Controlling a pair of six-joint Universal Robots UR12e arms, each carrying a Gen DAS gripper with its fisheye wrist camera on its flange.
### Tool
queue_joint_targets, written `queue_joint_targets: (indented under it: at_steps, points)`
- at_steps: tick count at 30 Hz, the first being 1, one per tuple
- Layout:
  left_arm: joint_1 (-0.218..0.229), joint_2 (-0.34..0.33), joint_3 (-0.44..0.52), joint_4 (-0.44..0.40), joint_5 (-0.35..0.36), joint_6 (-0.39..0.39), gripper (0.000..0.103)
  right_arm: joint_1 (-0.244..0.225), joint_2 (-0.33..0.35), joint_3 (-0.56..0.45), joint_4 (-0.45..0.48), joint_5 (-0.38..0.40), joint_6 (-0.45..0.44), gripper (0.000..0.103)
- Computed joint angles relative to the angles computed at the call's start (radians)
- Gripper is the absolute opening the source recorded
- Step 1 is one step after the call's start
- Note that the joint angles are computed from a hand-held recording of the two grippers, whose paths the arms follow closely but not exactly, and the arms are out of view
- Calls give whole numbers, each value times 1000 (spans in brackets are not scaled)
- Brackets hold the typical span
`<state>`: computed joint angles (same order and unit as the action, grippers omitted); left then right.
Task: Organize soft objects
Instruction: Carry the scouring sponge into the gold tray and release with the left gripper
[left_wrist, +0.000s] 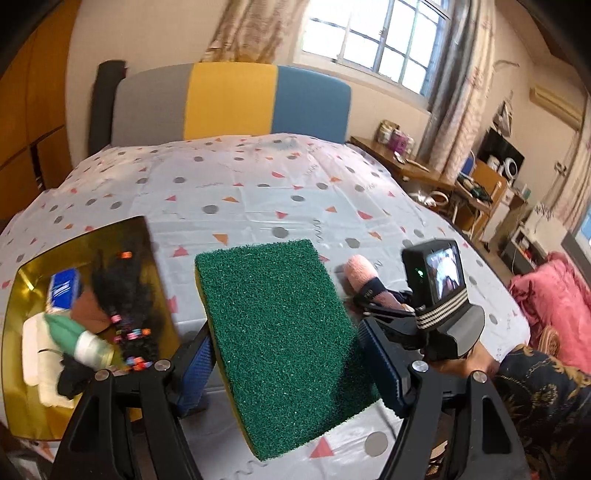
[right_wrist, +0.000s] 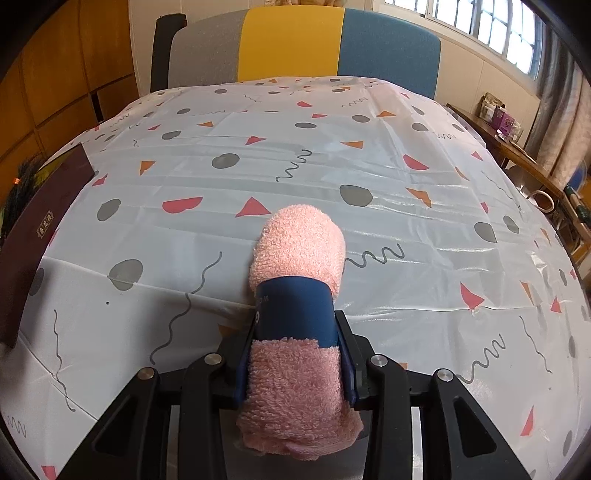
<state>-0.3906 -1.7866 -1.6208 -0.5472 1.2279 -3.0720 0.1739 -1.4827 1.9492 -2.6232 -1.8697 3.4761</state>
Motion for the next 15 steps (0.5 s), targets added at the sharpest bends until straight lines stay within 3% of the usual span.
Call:
queue_joint_targets:
  at_steps: [6,15]
  points:
    - [75,29,-21,12,2,-94,76,4,2,-2,3,-9,-5,39]
    - [211,68,-72,15,113,-290,76,6,5,-7,13,-20,-20,40]
